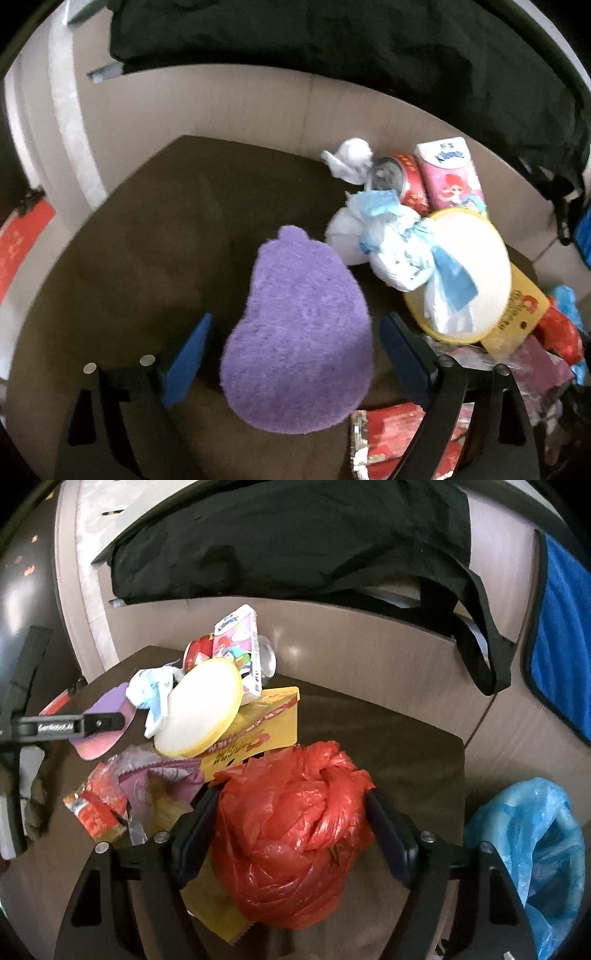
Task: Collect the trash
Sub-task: 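Close the left tool on the purple sponge while the right tool grasps the red bag, then carry the sponge and red bag over the blue-lined bin with both tools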
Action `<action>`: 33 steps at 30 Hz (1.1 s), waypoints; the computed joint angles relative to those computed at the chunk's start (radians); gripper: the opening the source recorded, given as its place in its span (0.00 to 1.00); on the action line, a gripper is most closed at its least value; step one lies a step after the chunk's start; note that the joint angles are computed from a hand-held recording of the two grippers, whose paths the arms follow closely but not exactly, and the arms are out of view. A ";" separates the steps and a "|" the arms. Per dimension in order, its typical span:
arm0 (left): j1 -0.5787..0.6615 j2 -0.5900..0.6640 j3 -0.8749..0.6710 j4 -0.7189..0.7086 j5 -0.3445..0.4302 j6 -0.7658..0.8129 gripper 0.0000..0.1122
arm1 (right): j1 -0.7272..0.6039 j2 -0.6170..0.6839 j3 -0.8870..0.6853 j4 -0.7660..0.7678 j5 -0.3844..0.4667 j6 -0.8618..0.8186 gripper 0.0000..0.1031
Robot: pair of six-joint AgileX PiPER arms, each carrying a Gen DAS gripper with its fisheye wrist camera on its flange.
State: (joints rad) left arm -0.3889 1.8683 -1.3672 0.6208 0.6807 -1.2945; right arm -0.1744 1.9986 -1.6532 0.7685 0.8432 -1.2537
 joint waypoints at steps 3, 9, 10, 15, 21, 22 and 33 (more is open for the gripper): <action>0.003 -0.013 0.012 0.002 0.001 -0.025 0.68 | -0.004 -0.014 0.027 0.021 -0.011 -0.036 0.73; -0.020 -0.047 0.034 0.019 0.005 -0.070 0.61 | -0.015 -0.028 0.047 0.044 -0.001 -0.061 0.72; -0.033 -0.062 0.048 0.050 0.003 -0.103 0.60 | -0.020 -0.031 0.051 0.050 0.002 -0.065 0.71; -0.165 -0.139 0.067 0.281 0.104 -0.292 0.60 | -0.036 -0.057 0.068 0.086 0.018 -0.099 0.67; -0.321 -0.136 -0.063 0.376 0.245 -0.275 0.60 | -0.083 -0.108 0.062 0.146 0.064 -0.130 0.64; -0.333 -0.135 -0.086 0.371 0.247 -0.263 0.60 | -0.097 -0.118 0.061 0.160 0.073 -0.140 0.64; -0.485 0.174 -0.571 0.341 0.303 -0.102 0.61 | -0.330 -0.043 -0.201 0.253 0.279 -0.064 0.63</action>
